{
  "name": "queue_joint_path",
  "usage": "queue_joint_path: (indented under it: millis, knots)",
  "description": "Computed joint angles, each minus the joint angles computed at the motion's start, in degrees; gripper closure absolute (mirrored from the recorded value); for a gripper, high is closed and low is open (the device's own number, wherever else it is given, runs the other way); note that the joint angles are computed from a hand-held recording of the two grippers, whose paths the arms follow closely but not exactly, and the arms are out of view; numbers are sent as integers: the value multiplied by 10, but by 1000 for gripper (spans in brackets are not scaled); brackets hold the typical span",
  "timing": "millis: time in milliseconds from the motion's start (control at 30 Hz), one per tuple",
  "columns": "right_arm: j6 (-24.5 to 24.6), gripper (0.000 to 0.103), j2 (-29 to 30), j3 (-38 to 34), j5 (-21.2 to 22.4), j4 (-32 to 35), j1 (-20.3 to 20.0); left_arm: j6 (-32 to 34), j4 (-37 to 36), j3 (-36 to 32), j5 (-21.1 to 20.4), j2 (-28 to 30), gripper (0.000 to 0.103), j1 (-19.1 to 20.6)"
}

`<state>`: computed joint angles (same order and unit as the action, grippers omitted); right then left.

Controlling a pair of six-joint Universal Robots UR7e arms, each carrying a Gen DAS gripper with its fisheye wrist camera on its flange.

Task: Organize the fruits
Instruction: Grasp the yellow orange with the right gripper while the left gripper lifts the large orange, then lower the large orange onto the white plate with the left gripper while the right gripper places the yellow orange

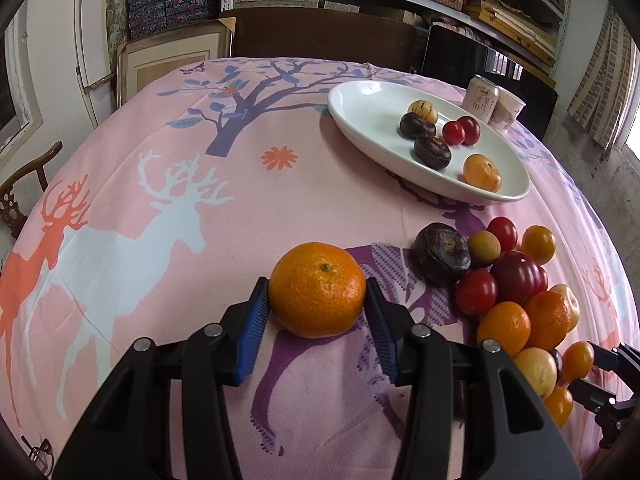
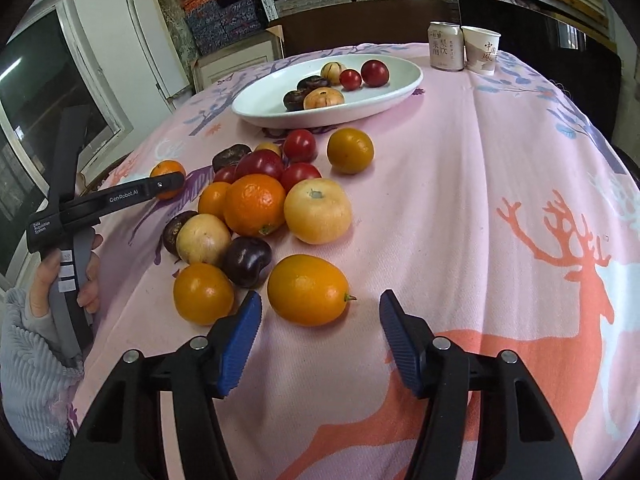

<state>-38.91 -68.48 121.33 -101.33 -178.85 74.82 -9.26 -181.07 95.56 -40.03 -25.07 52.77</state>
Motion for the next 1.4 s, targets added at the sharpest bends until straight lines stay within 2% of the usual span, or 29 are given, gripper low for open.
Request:
queue_joint_path:
  millis: [133, 267, 367, 500, 633, 800, 900, 1133, 1233, 1400]
  knots:
    - [12, 41, -3, -7, 19, 23, -4, 0, 0, 0, 0, 0, 56, 0]
    - [20, 59, 0, -17, 28, 42, -3, 0, -1, 0, -1, 0, 56, 0]
    - [19, 60, 1, -20, 29, 47, -2, -1, -4, 2, -4, -1, 56, 1]
    - [30, 60, -9, -21, 64, 67, -15, 7, -32, 13, -20, -6, 56, 0]
    - [37, 60, -17, -19, 89, 63, -23, 35, -73, 20, -14, -3, 56, -9]
    - [37, 60, -23, -14, 101, 54, -25, 40, -102, 34, -32, -14, 56, -15]
    - [37, 60, -29, -26, 99, 61, -16, 50, -96, 23, -32, -17, 56, -24]
    - [62, 60, -7, -117, 98, 57, 30, 115, -63, -90, -15, 18, 56, -40]
    - [70, 60, 35, -169, 84, 26, 51, 118, -32, -160, -28, 47, 56, -35]
    - [81, 60, 128, -266, 39, 16, 64, 128, 36, -280, -15, 113, 56, -18]
